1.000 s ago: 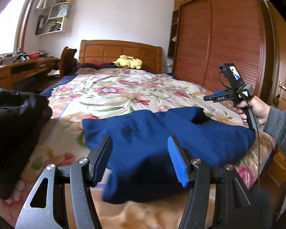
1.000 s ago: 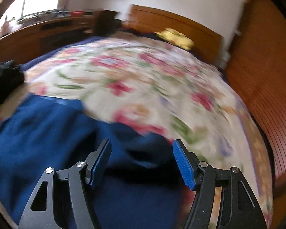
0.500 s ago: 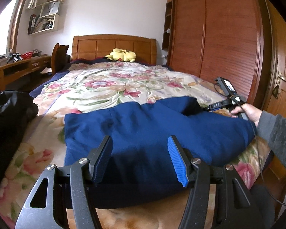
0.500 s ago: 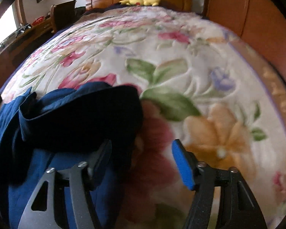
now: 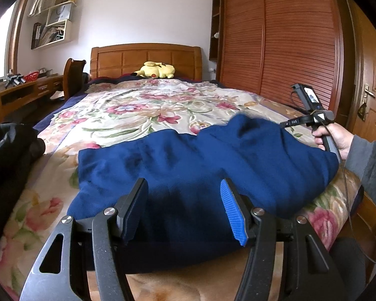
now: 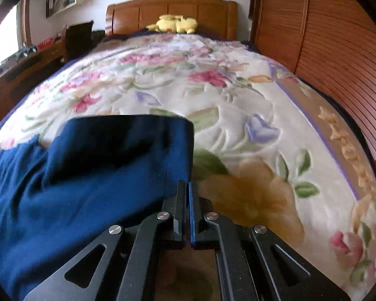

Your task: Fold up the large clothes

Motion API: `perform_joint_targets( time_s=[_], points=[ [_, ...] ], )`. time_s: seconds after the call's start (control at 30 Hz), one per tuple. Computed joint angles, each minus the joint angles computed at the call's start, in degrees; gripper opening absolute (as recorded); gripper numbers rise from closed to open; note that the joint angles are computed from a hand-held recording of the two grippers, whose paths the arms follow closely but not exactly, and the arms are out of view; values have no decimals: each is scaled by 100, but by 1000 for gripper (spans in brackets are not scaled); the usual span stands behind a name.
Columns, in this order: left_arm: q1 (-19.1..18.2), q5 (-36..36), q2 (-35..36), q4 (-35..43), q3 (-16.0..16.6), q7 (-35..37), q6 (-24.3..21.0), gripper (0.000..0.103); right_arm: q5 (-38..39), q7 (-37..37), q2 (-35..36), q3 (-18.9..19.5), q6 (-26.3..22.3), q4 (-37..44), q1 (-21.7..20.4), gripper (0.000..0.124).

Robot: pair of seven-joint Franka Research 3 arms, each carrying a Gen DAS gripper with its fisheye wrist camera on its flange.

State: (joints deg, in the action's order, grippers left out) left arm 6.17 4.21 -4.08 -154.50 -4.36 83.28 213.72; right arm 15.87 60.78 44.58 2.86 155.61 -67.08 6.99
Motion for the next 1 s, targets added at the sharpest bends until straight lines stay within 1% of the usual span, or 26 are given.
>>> perform_joint_targets(
  time_s=[0.03,0.07,0.1,0.13,0.17,0.2,0.23,0.27,0.3,0.37,0.4,0.43,0.47,0.53,0.6,0.67,0.7,0.77,0.9,1.0],
  points=[
    [0,11,15,15,4,-11,-1,61,-168,237,37,-252,-54,45,157,1],
    [-3,38,21,23,10,-39,-7,61,-520,623,50,-528,12,22,333,1],
    [-6,91,25,33,21,-85,-21,61,-681,766,77,-605,-4,55,373,1],
    [-10,92,34,41,15,-84,-27,61,-443,537,86,-481,-143,129,278,6],
    [-16,69,43,49,3,-63,-27,61,-414,454,18,-290,-195,70,133,13],
    [-23,64,54,62,-3,-56,-29,61,-428,446,-94,-300,-91,-100,131,32],
    [-32,68,58,64,-7,-58,-23,61,-411,350,-275,-255,137,-401,104,47],
    [-42,85,60,64,-9,-69,-15,61,-306,157,-537,-99,397,-818,23,50],
    [-52,85,64,67,-14,-69,-9,61,-109,-157,-784,154,613,-1198,-156,50],
    [-72,112,73,78,-19,-90,1,61,192,-596,-1271,430,1050,-1976,-308,53],
    [-83,104,81,83,-26,-95,11,61,389,-900,-1516,630,1251,-2370,-429,55],
    [-95,107,94,94,-29,-120,25,61,613,-1213,-1702,841,1412,-2682,-562,55],
    [-102,150,99,102,-20,-170,23,61,923,-1632,-1886,1150,1548,-2992,-779,55],
    [-125,194,124,131,-25,-230,22,61,1478,-2314,-2176,1622,1697,-3489,-1112,55],
    [-164,76,148,147,-72,-136,21,61,2067,-2999,-2379,2061,1721,-3834,-1444,55],
    [-200,-3,165,161,-95,-64,-10,61,2622,-3657,-2532,2379,1718,-4086,-1680,55],
    [-220,-62,174,172,-110,-13,-35,61,2845,-3904,-2586,2458,1668,-4161,-1750,55],
    [-260,-198,194,191,-138,100,-83,61,3008,-4119,-2593,2386,1608,-4250,-1668,55],
    [-315,-370,214,213,-152,240,-189,61,3148,-4205,-2634,1996,1750,-4459,-1344,55],
    [-346,-545,227,241,-171,388,-324,61,3527,-4367,-2534,1833,1522,-4393,-1341,59]
  ],
)
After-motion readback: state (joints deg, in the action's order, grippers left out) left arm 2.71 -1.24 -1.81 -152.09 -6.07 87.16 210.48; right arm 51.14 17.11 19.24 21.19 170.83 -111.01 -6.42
